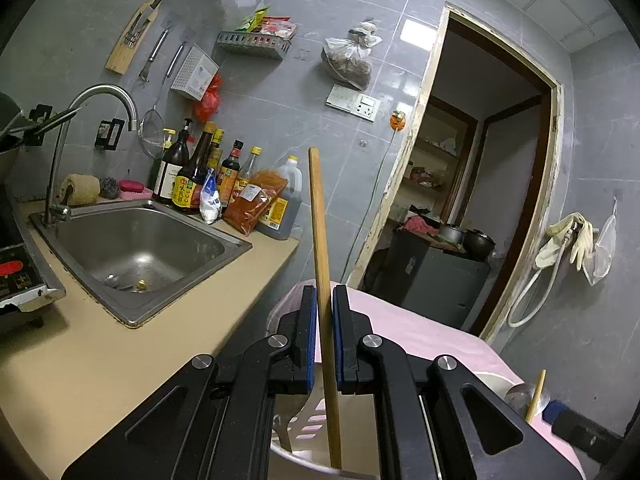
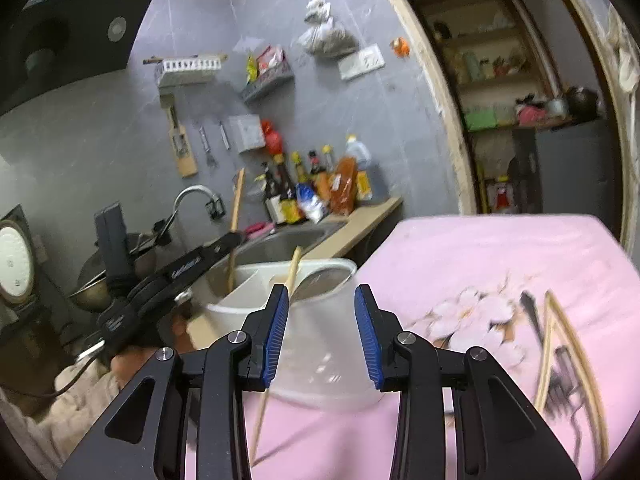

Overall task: Organize utensils
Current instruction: 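Lower the held chopsticks into the white caddy with both grippers, then open both grippers to release the chopsticks into the caddy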

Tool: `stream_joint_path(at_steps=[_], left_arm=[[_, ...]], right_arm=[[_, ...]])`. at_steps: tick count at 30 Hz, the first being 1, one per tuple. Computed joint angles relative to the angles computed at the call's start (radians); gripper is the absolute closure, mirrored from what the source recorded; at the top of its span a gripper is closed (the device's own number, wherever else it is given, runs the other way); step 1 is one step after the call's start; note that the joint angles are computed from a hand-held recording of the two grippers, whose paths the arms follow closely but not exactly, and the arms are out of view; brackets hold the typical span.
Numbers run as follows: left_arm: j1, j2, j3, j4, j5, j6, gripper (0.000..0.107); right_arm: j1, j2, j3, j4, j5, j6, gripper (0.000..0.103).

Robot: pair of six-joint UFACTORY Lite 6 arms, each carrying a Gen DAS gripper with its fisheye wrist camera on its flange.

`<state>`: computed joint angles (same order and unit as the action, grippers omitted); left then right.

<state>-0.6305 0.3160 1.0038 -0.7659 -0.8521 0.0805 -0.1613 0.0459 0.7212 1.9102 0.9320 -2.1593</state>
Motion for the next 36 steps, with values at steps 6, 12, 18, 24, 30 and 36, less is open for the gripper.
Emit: stream_joint_path(at_steps=[6, 12, 18, 24, 30, 36], left_arm=[[0.005, -0.015, -0.02, 0.01, -0.001, -0.005, 0.101], [0.026, -0.049, -0.039, 0.041, 0.053, 0.01, 0.101], [0.051, -0.062, -0.048, 0.091, 0.093, -0.009, 0.101], [0.048, -0.064, -0.056, 0.082, 0.083, -0.005, 0.1], [0.009, -0.063, -0.06, 0.017, 0.003, 0.059, 0.102], [0.016, -0.073, -0.073, 0.031, -0.044, 0.011, 0.103]], right_arm=[[0.004, -0.001, -0.005, -0.114, 0.002, 0.08, 0.072], [0.043, 0.076, 0.073, -0.202, -0.034, 0.201, 0.078], [0.041, 0.168, 0.155, -0.283, 0.012, 0.331, 0.093], [0.028, 0.167, 0.159, -0.288, 0.039, 0.348, 0.099], [0.004, 0.048, 0.077, -0.242, 0.069, 0.254, 0.1], [-0.024, -0.029, 0.093, -0.21, 0.127, 0.258, 0.1]])
